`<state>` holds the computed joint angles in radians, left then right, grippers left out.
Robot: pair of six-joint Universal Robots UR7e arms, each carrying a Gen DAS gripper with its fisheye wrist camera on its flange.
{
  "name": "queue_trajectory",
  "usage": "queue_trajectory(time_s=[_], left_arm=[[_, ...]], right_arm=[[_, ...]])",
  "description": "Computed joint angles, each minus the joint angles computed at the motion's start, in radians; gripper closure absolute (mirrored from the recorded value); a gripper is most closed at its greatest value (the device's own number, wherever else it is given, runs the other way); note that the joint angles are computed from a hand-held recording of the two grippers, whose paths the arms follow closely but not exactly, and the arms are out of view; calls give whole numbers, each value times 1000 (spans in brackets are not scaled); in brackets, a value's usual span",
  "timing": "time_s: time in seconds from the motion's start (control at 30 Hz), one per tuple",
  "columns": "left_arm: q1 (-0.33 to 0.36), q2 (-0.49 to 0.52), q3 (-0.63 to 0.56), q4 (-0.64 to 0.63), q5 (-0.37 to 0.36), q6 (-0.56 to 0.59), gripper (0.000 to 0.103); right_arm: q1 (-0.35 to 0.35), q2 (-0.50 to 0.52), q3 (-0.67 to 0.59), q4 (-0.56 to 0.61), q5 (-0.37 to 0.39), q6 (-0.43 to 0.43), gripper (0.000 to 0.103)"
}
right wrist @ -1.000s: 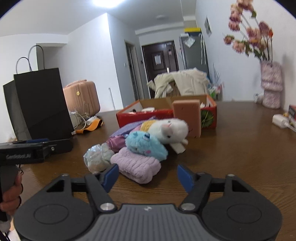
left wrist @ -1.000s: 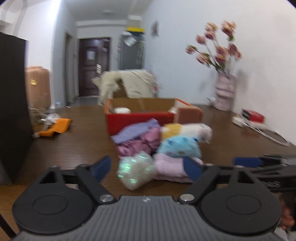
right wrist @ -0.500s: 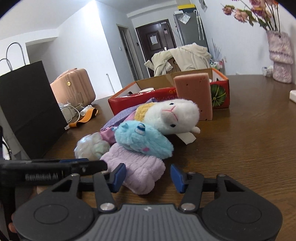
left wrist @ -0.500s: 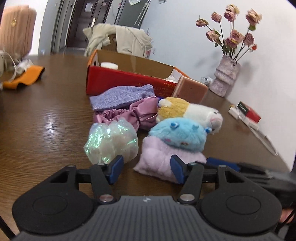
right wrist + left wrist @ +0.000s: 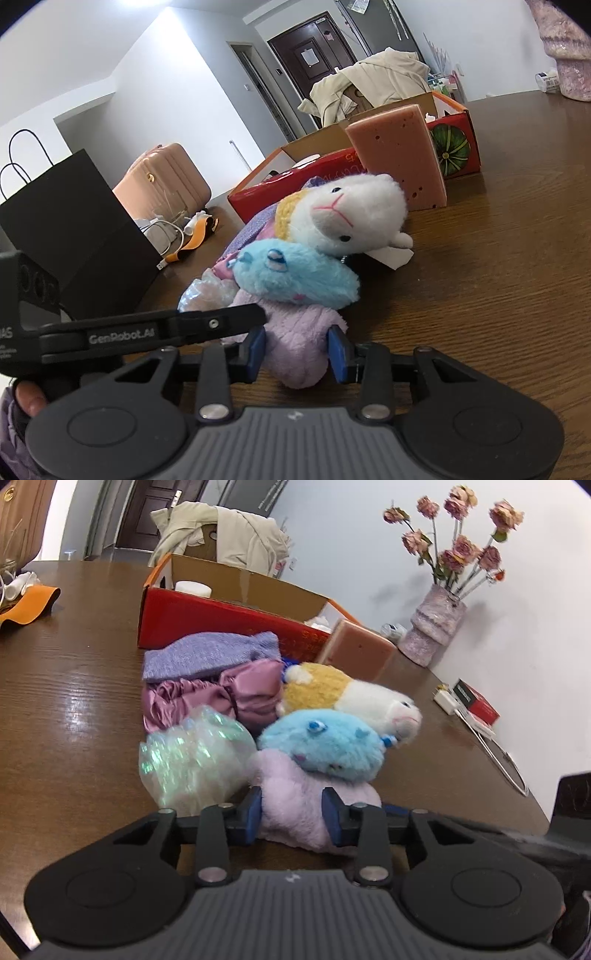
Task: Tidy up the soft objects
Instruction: 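Grasp the pink knitted towel with the left tool, right tool assisting, then carry the pink towel into the box and open the left tool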
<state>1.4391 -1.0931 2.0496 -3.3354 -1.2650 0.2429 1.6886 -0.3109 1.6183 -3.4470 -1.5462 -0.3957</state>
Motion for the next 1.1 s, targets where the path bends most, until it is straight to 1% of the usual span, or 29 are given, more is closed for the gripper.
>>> queue_trajectory(time_s=[0.17,0.2,0.23,0.3,0.37,0.57,0.73,0.83,0.93,1.03,1.1], left_arm=[[-22,-48,75,9,-7,0,68],[-27,-57,93,1,-8,6,73],[-32,-63,108,-9,-5,11,75],[-38,-69,127,-24,4,15,83],[-39,-76,138,-27,3,9,85],[-76,-121,201,-95,11,31,86],[-105,-154,217,-157,2,64,86],[-122,-161,193,-160,5,86,86],[-136,-160,124,-123,7,92,86],[-138,-132,7,-63,-4,92,86],[-132,-95,-119,26,-6,79,86]], right_arm=[[3,-40,68,-25,-5,-4,70],[3,-50,88,-34,-7,-6,71],[2,-57,104,-45,-7,-8,72],[0,-67,135,-72,-10,-12,76],[-1,-73,155,-89,-11,-12,80],[20,-87,210,-170,-7,-63,83],[37,-117,232,-215,33,-84,83],[49,-130,217,-213,53,-100,83],[69,-139,162,-167,62,-110,83],[94,-133,53,-85,70,-124,83],[110,-121,-55,8,75,-128,83]])
